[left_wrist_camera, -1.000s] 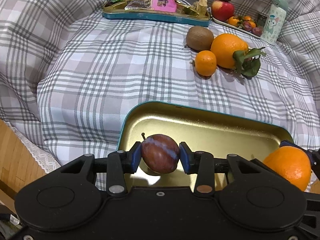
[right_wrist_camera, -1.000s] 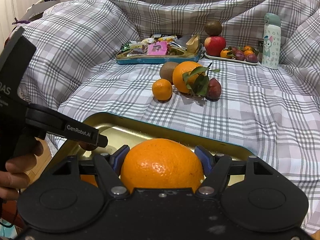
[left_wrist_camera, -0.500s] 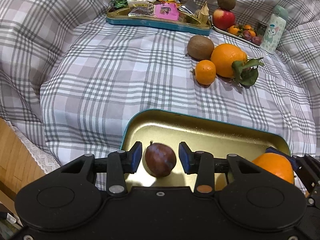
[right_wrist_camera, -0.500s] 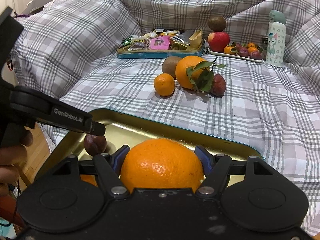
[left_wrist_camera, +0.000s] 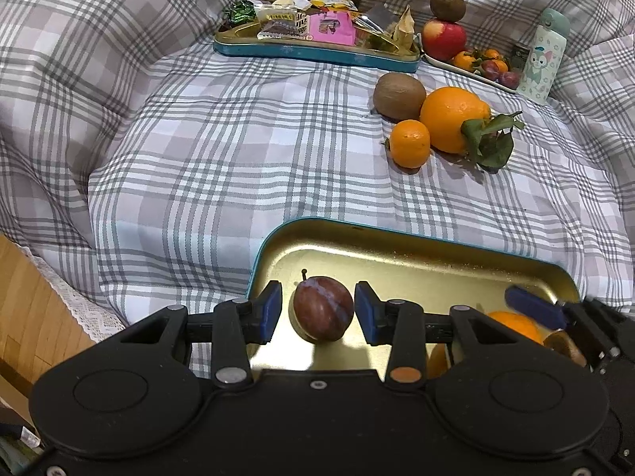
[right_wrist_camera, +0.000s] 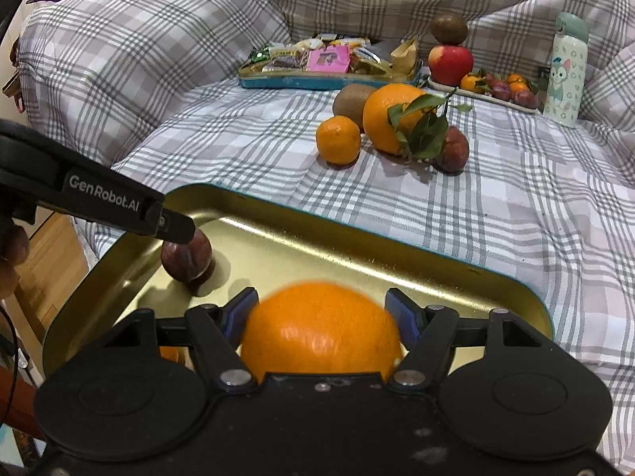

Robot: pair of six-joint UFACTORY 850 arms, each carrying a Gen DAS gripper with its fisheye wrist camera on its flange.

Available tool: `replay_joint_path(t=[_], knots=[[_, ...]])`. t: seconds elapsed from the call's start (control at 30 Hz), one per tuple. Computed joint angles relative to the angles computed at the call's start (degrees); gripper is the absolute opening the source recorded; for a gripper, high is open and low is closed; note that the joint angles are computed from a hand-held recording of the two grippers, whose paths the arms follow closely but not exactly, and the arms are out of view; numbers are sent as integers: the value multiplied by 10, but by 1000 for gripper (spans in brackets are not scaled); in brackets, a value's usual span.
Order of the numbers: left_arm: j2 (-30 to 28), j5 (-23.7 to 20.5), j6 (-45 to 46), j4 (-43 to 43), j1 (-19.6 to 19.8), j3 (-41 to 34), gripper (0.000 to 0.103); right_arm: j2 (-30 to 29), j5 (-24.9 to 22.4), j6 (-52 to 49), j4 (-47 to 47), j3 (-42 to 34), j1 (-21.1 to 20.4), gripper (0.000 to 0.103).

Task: Organize fruits
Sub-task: 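Lower the large orange into the tray and open the right tool, then lift both open tools from the tray toward the remaining fruits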

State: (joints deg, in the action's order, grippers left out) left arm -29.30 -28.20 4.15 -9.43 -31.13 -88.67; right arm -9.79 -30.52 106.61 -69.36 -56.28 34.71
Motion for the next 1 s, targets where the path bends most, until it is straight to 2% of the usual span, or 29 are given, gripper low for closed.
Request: replay_joint_path(t=[0.13, 0.33, 1.0], knots=[[0, 0, -2, -1, 0, -1, 49, -4, -31, 7, -48, -8, 6, 62], [5, 4, -6, 2, 0, 3, 49, -1, -21, 16, -44, -9, 2, 62], [23, 9, -79, 79, -13, 22, 49, 23, -49, 59, -37, 9, 13, 61]])
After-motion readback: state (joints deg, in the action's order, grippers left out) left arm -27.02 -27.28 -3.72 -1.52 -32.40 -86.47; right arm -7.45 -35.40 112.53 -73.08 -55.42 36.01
